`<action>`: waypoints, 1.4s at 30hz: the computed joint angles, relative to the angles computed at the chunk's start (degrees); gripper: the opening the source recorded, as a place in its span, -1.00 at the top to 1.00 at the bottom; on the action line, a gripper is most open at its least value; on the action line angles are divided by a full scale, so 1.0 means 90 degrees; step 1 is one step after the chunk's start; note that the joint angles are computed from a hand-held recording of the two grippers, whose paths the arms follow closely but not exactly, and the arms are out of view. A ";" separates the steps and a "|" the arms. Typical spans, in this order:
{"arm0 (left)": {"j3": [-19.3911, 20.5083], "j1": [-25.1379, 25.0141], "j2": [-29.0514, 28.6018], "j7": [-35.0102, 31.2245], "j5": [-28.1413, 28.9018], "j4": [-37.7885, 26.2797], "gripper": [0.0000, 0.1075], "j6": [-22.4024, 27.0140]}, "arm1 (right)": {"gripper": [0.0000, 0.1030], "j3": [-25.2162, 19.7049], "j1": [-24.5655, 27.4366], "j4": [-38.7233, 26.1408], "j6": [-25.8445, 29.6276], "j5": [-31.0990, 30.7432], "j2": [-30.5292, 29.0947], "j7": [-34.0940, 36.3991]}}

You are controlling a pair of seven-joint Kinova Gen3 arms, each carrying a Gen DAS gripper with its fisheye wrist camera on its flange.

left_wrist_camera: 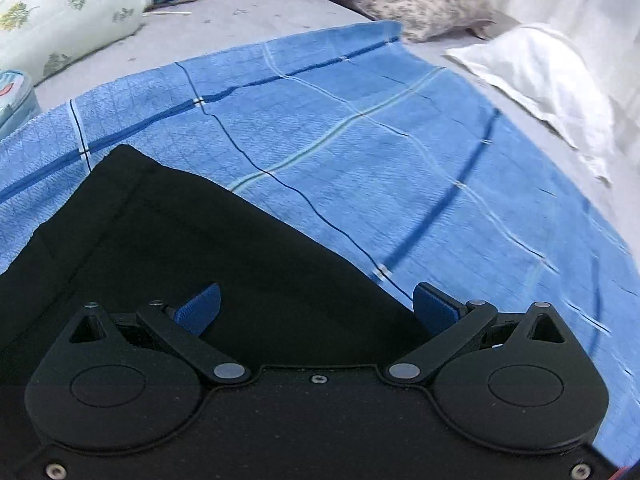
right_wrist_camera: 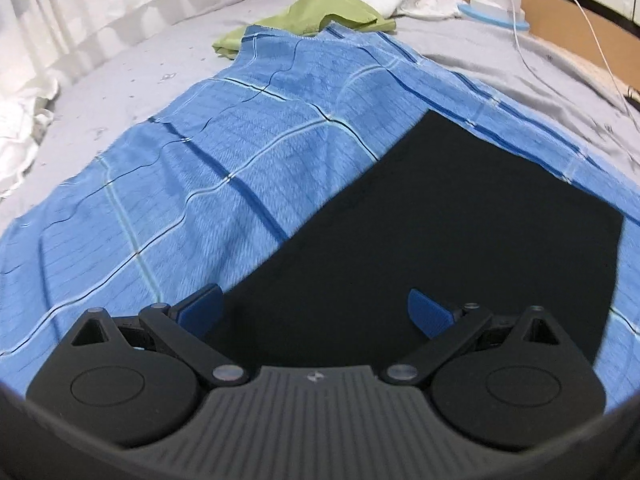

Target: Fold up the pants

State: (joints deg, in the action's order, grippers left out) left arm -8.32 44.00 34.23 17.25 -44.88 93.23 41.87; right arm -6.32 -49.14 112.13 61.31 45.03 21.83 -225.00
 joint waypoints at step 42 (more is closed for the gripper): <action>0.0982 0.1508 -0.2400 0.2427 -0.1877 0.2901 0.98 0.2202 | 0.94 -0.3978 -0.1391 0.2572 0.1910 -0.1139 -0.2971 -0.4143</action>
State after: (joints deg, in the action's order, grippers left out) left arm 0.52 57.58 12.64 39.09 -61.77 119.33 61.68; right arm -42.12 -61.66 135.28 78.49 34.78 -4.90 -262.29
